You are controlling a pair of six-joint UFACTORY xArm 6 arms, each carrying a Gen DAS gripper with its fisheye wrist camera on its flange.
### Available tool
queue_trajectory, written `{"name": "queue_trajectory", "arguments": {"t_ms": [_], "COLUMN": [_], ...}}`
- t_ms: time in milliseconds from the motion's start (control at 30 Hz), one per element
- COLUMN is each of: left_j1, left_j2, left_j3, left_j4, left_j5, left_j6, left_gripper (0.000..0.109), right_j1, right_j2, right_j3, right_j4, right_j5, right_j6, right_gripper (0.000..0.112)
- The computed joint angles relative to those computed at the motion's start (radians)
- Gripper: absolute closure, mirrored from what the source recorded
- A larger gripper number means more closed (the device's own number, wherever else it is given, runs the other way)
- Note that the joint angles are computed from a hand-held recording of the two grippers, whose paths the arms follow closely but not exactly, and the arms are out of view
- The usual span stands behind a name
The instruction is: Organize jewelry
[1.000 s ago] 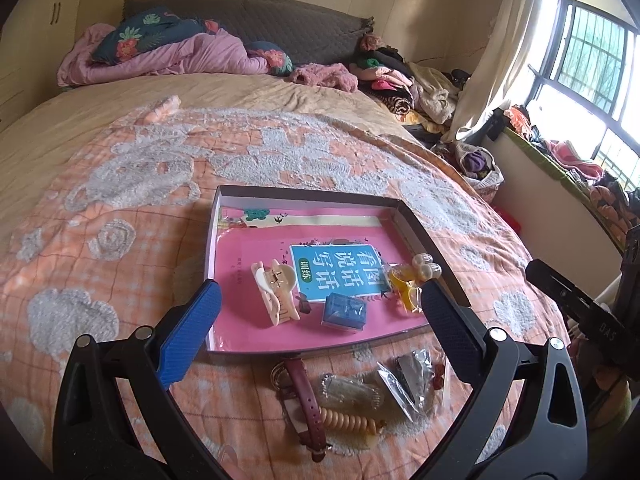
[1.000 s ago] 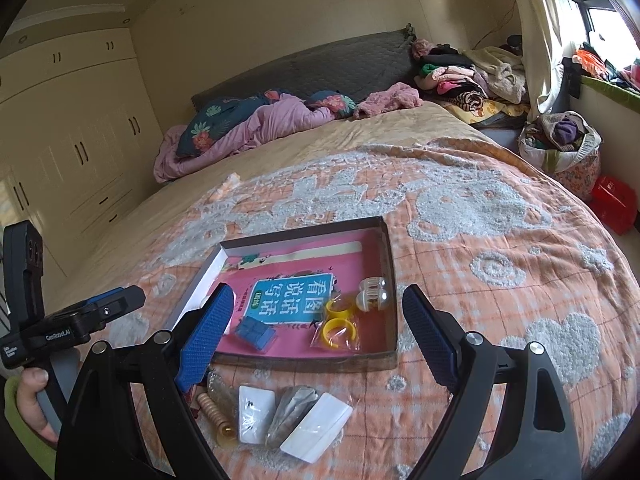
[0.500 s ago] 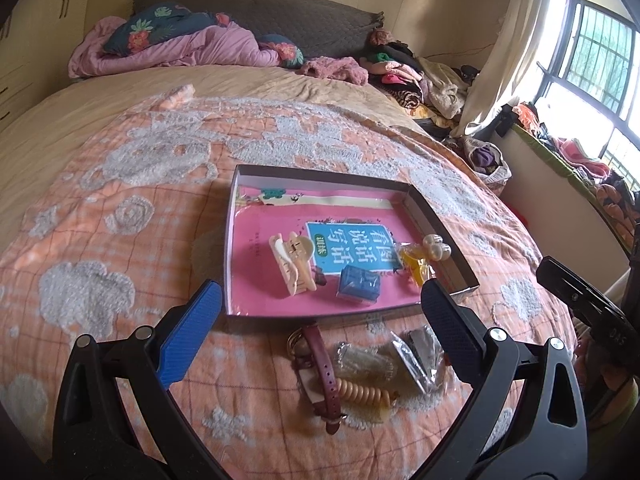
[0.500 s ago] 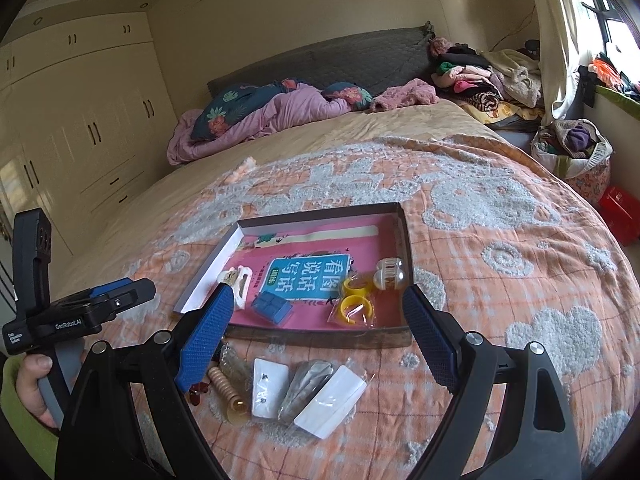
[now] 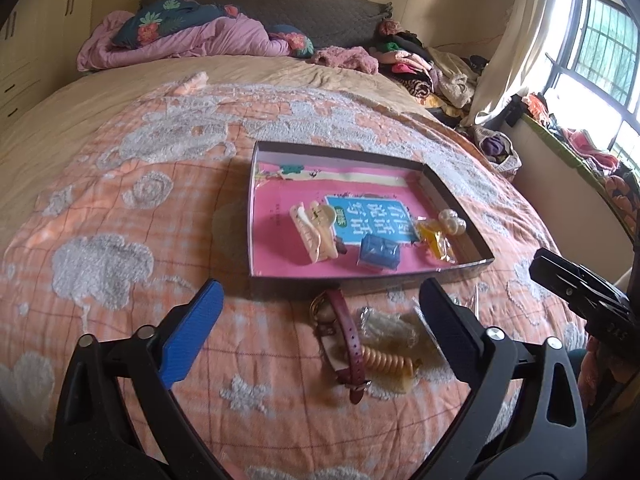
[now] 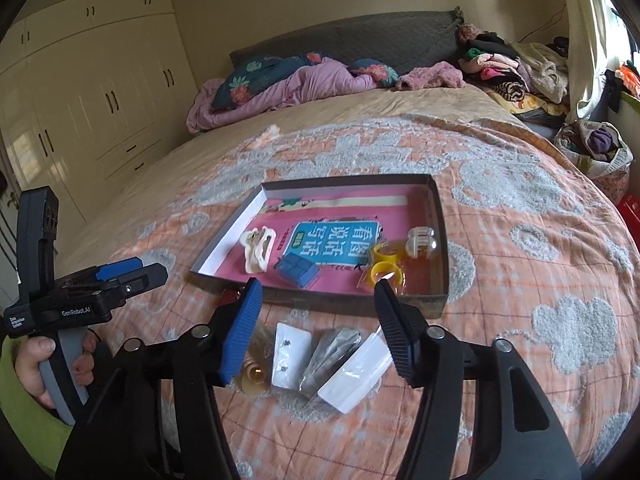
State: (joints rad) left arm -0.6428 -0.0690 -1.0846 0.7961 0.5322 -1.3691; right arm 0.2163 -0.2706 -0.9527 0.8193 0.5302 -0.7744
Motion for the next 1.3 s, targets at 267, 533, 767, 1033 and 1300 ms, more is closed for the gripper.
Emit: {"name": "queue_trajectory", "arguments": {"t_ms": [267, 533, 767, 1033, 1300], "left_j1": [-0.013, -0.024, -0.037, -0.028, -0.016], "left_j2": [0.010, 0.053, 0.113, 0.161, 0.175], "left_j3": [0.026, 0.013, -0.018, -0.034, -0.038], "left_j4": [-0.073, -0.142, -0.194, -0.243, -0.239], "left_j5": [-0.026, -0.035, -0.026, -0.030, -0.041], "left_j6": [0.061, 0.125, 0.183, 0.227, 0.214], "left_gripper": [0.041, 0.045, 0.054, 0.076, 0.080], "right_j1": [0.038, 0.064, 0.068, 0.072, 0.053], "right_j2": [0.029, 0.077, 0.117, 0.138, 0.190], "right_j3": [0.013, 0.024, 0.019, 0.027, -0.012], "right_j4": [-0.088, -0.191, -0.240, -0.363, -0.389], "right_j5": [0.000, -0.022, -0.018, -0.043, 0.011], "right_j6": [0.053, 0.131, 0.162, 0.234, 0.267], "right_gripper": [0.067, 0.068, 0.068, 0.070, 0.069]}}
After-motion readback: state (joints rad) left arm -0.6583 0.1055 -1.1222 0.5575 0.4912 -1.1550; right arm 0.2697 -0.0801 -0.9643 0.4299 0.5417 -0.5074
